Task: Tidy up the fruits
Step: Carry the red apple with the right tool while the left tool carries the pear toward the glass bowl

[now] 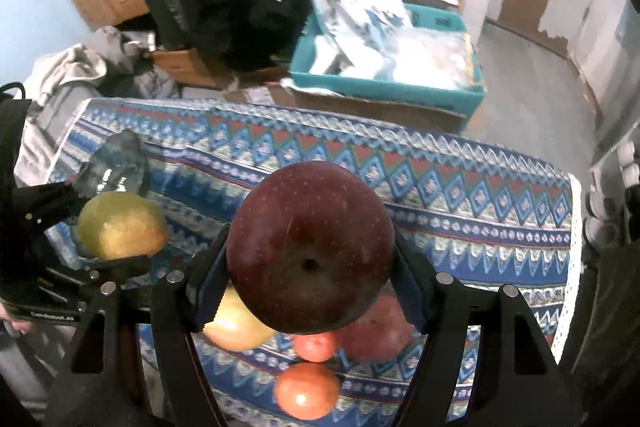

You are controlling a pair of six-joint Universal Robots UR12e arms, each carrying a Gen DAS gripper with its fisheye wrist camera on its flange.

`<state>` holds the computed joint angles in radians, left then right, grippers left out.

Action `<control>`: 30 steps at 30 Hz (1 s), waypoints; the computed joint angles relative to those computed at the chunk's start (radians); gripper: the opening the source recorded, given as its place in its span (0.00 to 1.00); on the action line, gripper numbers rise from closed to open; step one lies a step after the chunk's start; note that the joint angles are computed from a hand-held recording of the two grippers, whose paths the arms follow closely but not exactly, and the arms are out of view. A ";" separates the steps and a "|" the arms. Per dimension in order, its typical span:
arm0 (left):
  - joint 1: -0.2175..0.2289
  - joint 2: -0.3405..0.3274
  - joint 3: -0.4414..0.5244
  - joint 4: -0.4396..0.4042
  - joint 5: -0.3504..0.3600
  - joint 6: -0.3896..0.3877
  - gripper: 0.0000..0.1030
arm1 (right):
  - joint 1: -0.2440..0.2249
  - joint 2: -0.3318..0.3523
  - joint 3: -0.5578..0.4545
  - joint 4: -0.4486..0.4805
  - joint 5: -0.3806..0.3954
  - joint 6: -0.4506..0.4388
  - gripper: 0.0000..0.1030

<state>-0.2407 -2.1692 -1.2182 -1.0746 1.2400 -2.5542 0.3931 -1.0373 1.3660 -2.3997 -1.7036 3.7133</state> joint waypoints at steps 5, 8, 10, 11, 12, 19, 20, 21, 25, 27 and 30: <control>0.020 0.022 -0.023 0.038 -0.016 -0.025 0.67 | 0.014 0.025 -0.046 -0.011 0.017 -0.029 0.70; 0.030 0.033 -0.037 0.064 -0.016 -0.032 0.67 | 0.022 0.040 -0.073 -0.012 0.026 -0.042 0.70; 0.037 0.040 -0.044 0.073 -0.018 -0.039 0.67 | 0.026 0.053 -0.095 -0.012 0.036 -0.052 0.70; 0.041 0.042 -0.048 0.078 -0.020 -0.043 0.67 | 0.028 0.060 -0.107 -0.010 0.041 -0.056 0.70; 0.046 0.045 -0.051 0.083 -0.024 -0.047 0.67 | 0.030 0.067 -0.118 -0.008 0.046 -0.060 0.70; 0.074 0.052 -0.067 0.103 -0.027 -0.067 0.67 | 0.044 0.125 -0.216 0.026 0.079 -0.098 0.70; 0.078 0.053 -0.070 0.108 -0.025 -0.071 0.67 | 0.046 0.135 -0.232 0.032 0.085 -0.102 0.70; 0.082 0.053 -0.071 0.108 -0.023 -0.075 0.67 | 0.048 0.147 -0.251 0.039 0.091 -0.106 0.70; 0.100 0.052 -0.073 0.109 -0.024 -0.098 0.67 | 0.055 0.189 -0.319 0.065 0.115 -0.120 0.70; 0.109 0.050 -0.073 0.108 -0.022 -0.108 0.67 | 0.059 0.211 -0.355 0.085 0.126 -0.127 0.70; 0.124 0.047 -0.073 0.103 -0.019 -0.126 0.67 | 0.062 0.242 -0.405 0.109 0.151 -0.132 0.70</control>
<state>-0.1167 -2.1219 -1.2914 -0.9720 1.2210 -2.6806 0.4555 -0.7949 0.9610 -2.2902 -1.5527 3.5813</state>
